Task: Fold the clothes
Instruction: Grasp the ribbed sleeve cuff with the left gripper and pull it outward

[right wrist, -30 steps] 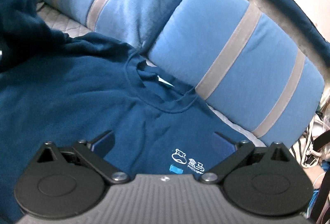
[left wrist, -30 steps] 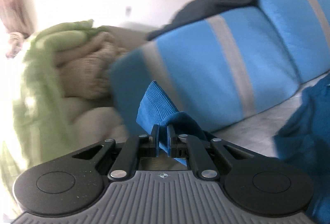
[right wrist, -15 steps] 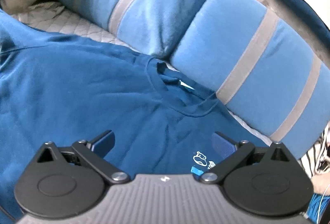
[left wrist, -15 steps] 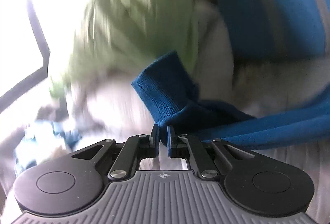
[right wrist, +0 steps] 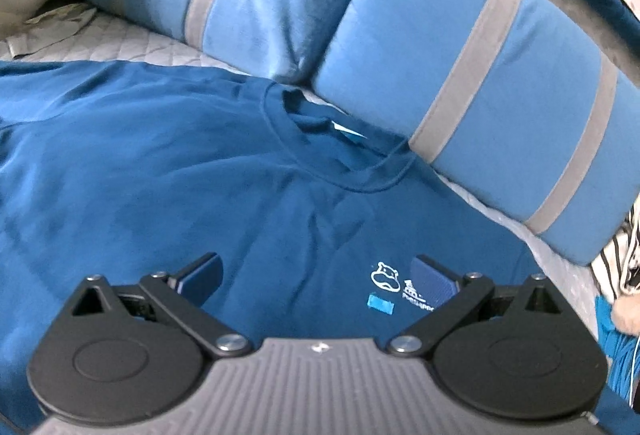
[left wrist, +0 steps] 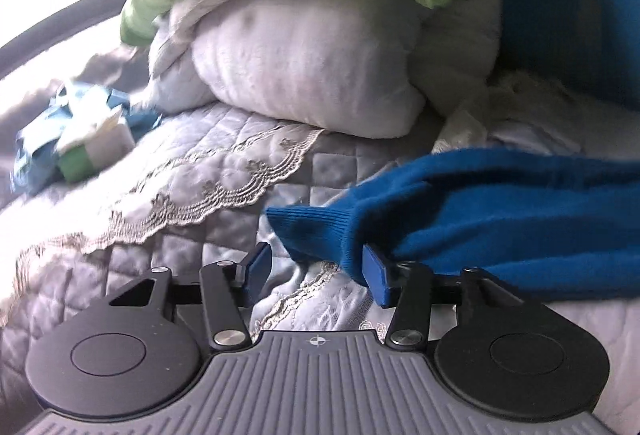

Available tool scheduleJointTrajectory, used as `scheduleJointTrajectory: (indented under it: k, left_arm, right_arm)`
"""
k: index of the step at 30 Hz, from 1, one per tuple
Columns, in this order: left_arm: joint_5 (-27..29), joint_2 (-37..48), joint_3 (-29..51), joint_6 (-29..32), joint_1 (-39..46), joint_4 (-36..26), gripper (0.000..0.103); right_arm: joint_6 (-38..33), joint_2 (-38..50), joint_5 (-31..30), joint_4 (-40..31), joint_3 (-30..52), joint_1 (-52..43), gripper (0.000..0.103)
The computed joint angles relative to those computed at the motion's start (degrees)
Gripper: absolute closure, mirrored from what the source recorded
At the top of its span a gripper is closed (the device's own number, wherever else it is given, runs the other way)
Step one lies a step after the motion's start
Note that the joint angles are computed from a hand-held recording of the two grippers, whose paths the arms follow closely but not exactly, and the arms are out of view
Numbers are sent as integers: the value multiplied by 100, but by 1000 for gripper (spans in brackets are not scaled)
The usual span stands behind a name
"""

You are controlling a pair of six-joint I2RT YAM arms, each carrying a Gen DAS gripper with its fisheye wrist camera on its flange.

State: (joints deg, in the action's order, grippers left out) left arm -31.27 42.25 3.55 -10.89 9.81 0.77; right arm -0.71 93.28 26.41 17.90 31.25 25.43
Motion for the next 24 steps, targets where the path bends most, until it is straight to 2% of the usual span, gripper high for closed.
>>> scheduleJointTrajectory:
  k: [3, 5, 8, 10, 14, 17, 18, 20, 22, 24]
  left_arm:
    - [1393, -1491, -195, 41, 1212, -751, 53]
    - [2742, -1759, -153, -191, 2321, -899, 53]
    - [4810, -636, 112, -677, 3993, -413, 51]
    - [5554, 597, 335, -1032, 4594, 226, 51]
    - [6014, 2435, 800, -1664, 5046, 1121, 52]
    - [6368, 2963, 1001, -1820, 5243, 1211, 56]
    - [6445, 2987, 1018, -1825, 5289, 1165, 61]
    - [6446, 2791, 1013, -1743, 5297, 901, 92]
    - [6089, 2567, 1132, -1609, 5104, 447, 102]
    - [5865, 2298, 1181, -1447, 5031, 121, 102]
  right_arm:
    - [9, -39, 1, 33, -38, 5, 0]
    - [-18, -47, 19, 73, -63, 27, 0]
    - [-93, -8, 25, 121, -61, 41, 0]
    - [-123, 10, 38, 139, -59, 54, 0]
    - [-145, 16, 62, 143, -59, 70, 0]
    - [-161, 20, 81, 146, -58, 83, 0]
    - [-167, 22, 87, 147, -58, 87, 0]
    - [-141, 32, 100, 139, -53, 93, 0]
    - [-125, 34, 105, 130, -51, 104, 0]
    - [-144, 34, 111, 133, -55, 119, 0]
